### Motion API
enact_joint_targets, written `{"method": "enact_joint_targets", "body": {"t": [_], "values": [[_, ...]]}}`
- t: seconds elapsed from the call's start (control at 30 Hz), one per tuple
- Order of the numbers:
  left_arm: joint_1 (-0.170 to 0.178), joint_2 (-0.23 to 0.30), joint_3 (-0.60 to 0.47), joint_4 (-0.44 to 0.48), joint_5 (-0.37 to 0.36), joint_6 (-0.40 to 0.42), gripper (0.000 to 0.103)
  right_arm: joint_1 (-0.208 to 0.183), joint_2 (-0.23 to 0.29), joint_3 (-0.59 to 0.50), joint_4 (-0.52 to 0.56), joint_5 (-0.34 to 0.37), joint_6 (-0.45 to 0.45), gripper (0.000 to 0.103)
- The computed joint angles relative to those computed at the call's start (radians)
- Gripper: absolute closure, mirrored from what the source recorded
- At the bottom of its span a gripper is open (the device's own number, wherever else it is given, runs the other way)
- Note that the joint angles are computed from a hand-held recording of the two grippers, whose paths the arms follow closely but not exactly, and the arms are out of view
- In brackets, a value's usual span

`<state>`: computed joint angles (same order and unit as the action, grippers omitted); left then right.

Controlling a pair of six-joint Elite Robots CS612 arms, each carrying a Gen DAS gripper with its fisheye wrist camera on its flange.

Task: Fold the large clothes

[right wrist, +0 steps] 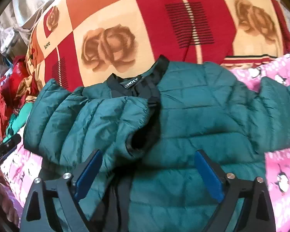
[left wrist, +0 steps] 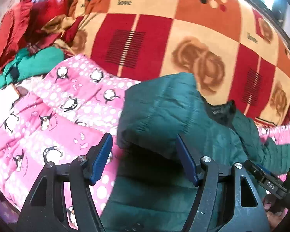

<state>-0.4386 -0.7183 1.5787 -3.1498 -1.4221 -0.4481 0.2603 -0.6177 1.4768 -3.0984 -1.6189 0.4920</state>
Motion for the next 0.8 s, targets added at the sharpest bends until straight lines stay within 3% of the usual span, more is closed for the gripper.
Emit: {"method": "enact_joint_targets", "body": {"t": [0.37, 0.43, 0.5, 0.7, 0.8], "values": [[0.016, 0.033, -0.036, 0.037, -0.007, -0.018, 0.035, -0.013, 0.075, -0.113, 0.072, 0.116, 0.029, 0.009], [0.017, 0.036, -0.040, 0.042, -0.009, -0.020, 0.035, -0.008, 0.080, -0.121, 0.065, 0.108, 0.005, 0.018], [0.017, 0.038, -0.043, 0.047, -0.011, -0.023, 0.035, -0.004, 0.086, -0.129, 0.056, 0.098, -0.024, 0.045], [0.017, 0.041, -0.046, 0.050, -0.011, -0.023, 0.035, -0.007, 0.090, -0.118, -0.016, 0.104, -0.047, 0.074], [0.018, 0.041, -0.046, 0.054, -0.014, -0.025, 0.035, -0.004, 0.079, -0.102, -0.053, 0.075, -0.062, 0.079]]}}
